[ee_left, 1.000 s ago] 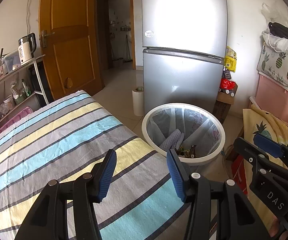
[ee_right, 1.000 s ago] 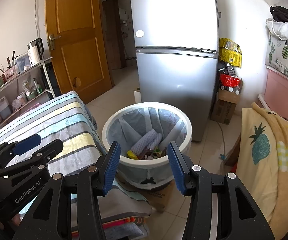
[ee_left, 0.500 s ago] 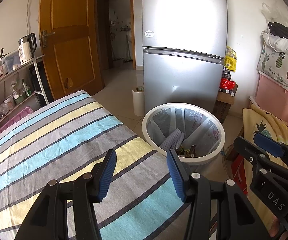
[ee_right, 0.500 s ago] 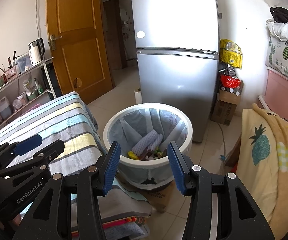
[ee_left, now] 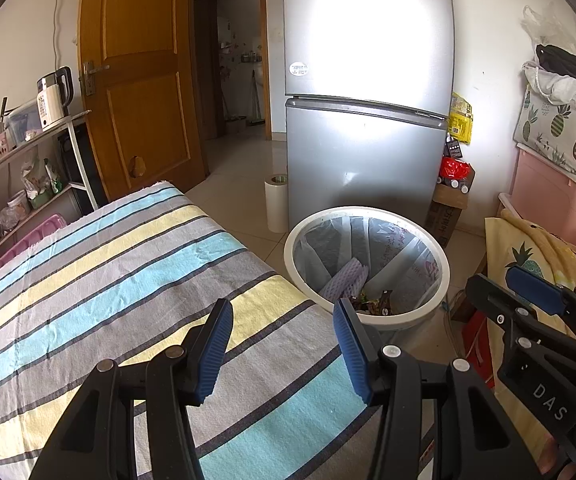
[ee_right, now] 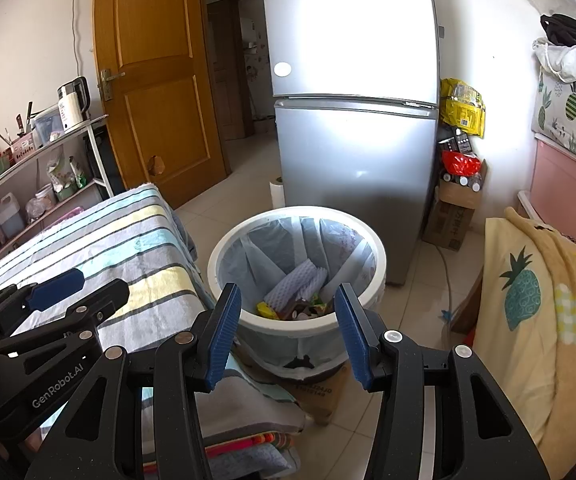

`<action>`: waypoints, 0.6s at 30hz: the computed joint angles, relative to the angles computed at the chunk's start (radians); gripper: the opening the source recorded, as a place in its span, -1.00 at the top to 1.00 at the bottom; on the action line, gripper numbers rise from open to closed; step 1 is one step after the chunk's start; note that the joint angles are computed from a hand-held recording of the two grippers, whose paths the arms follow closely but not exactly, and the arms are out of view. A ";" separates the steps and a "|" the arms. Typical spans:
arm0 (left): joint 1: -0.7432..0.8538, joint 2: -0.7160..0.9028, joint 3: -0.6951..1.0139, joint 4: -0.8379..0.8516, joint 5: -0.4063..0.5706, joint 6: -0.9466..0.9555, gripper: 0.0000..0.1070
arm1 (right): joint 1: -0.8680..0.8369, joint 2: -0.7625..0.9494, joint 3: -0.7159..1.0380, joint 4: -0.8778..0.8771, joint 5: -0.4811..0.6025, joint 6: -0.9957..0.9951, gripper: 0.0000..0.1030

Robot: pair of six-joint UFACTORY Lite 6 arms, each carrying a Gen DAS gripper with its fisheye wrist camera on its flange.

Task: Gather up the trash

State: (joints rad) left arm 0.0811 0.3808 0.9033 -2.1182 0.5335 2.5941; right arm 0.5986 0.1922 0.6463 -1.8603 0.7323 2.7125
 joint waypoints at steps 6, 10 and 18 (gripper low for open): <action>-0.001 -0.004 -0.003 0.001 -0.001 -0.001 0.03 | 0.001 0.000 0.000 0.000 0.001 0.001 0.03; -0.001 -0.004 -0.004 0.002 -0.001 -0.001 0.03 | 0.000 0.001 -0.001 -0.001 0.002 -0.001 0.03; -0.002 0.002 -0.005 -0.012 -0.003 0.011 0.03 | -0.001 0.001 0.000 -0.003 -0.001 0.002 0.03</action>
State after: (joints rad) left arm 0.0786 0.3831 0.8981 -2.1303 0.5304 2.6050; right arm 0.5973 0.1927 0.6459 -1.8636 0.7316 2.7145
